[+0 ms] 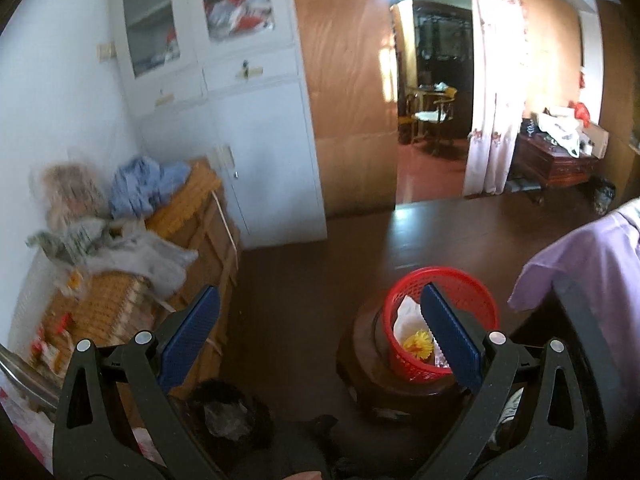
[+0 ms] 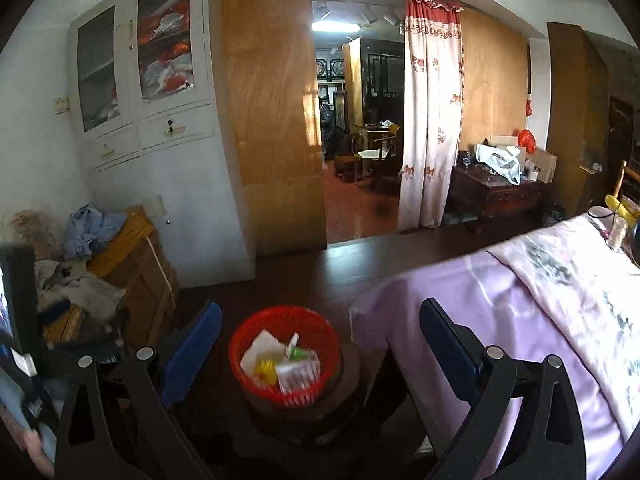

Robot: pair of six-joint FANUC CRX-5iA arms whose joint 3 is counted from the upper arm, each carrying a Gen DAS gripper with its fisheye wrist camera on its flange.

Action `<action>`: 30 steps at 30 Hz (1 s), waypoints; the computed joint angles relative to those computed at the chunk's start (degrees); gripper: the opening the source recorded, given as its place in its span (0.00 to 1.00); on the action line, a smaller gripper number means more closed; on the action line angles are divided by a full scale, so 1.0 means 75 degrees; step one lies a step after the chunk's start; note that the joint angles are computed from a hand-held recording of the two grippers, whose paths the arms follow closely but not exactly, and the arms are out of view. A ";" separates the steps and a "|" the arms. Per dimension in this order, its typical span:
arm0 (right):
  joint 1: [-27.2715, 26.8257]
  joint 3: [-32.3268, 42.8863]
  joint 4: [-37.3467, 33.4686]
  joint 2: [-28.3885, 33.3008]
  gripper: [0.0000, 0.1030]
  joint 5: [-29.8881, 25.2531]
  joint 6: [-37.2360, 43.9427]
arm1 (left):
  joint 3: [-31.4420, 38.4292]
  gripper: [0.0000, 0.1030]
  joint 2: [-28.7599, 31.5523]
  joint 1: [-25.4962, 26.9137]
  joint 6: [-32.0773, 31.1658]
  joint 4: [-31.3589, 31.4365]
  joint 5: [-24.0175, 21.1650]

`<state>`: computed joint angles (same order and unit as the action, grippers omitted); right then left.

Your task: Collect trash

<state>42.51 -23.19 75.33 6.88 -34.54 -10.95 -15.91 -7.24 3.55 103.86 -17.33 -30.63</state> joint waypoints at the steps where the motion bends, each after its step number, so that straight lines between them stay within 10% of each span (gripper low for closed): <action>1: -0.0055 0.0046 0.0078 0.0111 0.95 0.0063 -0.0132 | -0.0013 0.94 0.0140 0.0103 -0.0163 0.0208 0.0053; 14: -0.0062 0.2170 -0.4593 0.2277 0.95 0.0164 0.3549 | 0.0786 0.94 0.1571 -0.0216 -0.0340 0.0190 -0.0672; 30: 0.0064 0.2457 -0.5163 0.2657 0.95 -0.0503 0.4191 | 0.0616 0.94 0.1823 -0.0289 -0.1224 0.1005 -0.0596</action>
<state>42.99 -4.77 36.61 26.81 -38.32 20.48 -11.29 6.44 1.38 94.68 -9.80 -35.10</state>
